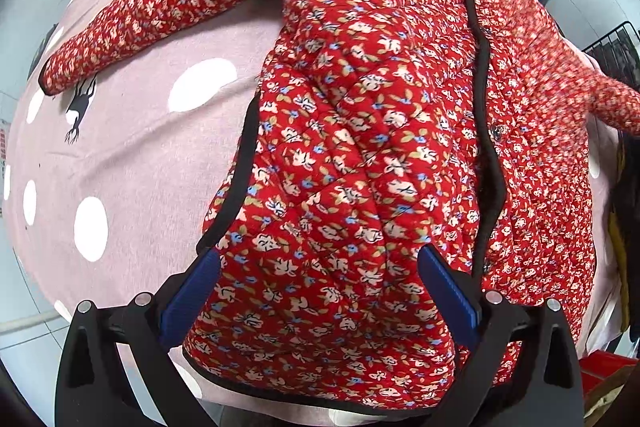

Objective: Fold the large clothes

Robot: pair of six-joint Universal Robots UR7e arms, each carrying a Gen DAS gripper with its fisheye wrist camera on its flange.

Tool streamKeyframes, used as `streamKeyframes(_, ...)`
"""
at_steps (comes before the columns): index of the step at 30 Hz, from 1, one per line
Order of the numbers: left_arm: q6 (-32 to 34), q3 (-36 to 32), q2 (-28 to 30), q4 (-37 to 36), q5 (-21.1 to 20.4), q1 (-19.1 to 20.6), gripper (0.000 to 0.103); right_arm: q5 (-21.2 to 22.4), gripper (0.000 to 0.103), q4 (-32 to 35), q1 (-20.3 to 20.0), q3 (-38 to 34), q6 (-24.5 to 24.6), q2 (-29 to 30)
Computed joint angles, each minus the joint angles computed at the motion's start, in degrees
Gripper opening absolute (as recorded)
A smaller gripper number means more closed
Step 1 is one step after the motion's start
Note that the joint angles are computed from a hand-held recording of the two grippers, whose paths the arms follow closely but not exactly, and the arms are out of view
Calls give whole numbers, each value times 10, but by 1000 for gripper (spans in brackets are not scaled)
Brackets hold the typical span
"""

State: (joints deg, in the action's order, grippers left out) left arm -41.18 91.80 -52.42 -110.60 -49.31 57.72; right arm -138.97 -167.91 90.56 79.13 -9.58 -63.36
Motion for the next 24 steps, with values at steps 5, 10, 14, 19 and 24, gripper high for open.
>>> streamKeyframes(5, -2, 20, -15, -12, 0, 2, 97, 21, 14, 2, 47, -73, -102, 77)
streamKeyframes(10, -5, 47, -40, -32, 3, 4, 97, 54, 14, 61, 82, -166, -141, 167)
streamKeyframes(14, -11, 63, -63, -29, 27, 1, 97, 86, 14, 151, 108, -272, -154, 254)
streamKeyframes(19, -27, 78, -86, -9, 49, 0, 97, 96, 14, 254, 133, -376, -186, 360)
streamKeyframes(24, -43, 89, -98, -1, 45, 10, 97, 54, 16, 303, 146, -398, -247, 441)
